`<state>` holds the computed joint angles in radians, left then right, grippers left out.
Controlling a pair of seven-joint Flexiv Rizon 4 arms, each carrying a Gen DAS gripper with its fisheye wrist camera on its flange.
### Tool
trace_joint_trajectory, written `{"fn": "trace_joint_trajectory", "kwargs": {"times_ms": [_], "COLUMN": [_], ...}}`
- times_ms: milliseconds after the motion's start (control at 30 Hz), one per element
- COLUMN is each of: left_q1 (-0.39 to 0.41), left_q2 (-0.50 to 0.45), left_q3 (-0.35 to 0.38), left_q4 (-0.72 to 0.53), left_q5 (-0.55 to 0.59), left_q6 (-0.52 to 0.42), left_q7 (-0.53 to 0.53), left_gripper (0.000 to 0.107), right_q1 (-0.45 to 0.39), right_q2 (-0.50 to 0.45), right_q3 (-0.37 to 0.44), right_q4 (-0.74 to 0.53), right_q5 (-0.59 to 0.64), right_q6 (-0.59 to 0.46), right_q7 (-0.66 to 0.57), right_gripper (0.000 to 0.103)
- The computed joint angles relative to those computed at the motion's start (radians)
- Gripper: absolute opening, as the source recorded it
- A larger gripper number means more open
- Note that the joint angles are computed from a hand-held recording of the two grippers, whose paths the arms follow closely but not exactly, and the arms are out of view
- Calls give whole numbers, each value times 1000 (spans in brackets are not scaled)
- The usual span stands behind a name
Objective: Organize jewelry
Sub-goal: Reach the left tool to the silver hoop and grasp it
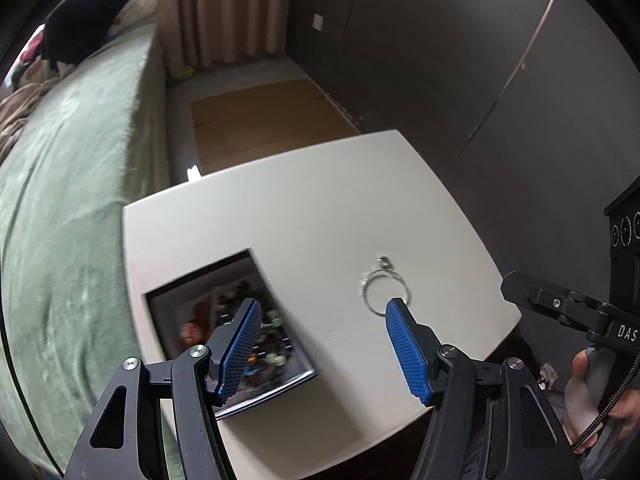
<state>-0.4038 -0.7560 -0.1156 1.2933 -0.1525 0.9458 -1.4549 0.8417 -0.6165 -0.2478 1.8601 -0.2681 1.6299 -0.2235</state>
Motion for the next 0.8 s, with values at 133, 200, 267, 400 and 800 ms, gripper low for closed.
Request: {"fn": "trace_joint_trajectory", "kwargs": {"times_ms": [133, 200, 267, 400, 800], "left_q1": [-26, -37, -47, -65, -135], "left_q2": [-45, -66, -89, -143, -331], "left_q3": [2, 4, 4, 10, 37], "left_q4": [-71, -103, -140, -231, -550], "left_q5": [11, 15, 13, 10, 33], "left_q6": [-47, -66, -89, -162, -394], "left_q7": [-5, -12, -23, -58, -136], "left_gripper": [66, 66, 65, 54, 26], "right_q1": [1, 6, 15, 38, 58], "right_q2": [24, 36, 48, 71, 117], "right_q3": [-11, -23, -39, -73, -116], "right_q4": [49, 72, 98, 151, 249], "right_q5": [14, 19, 28, 56, 93], "right_q6": [-3, 8, 20, 34, 59], "right_q7": [16, 22, 28, 35, -11], "right_gripper": [79, 79, 79, 79, 79]}}
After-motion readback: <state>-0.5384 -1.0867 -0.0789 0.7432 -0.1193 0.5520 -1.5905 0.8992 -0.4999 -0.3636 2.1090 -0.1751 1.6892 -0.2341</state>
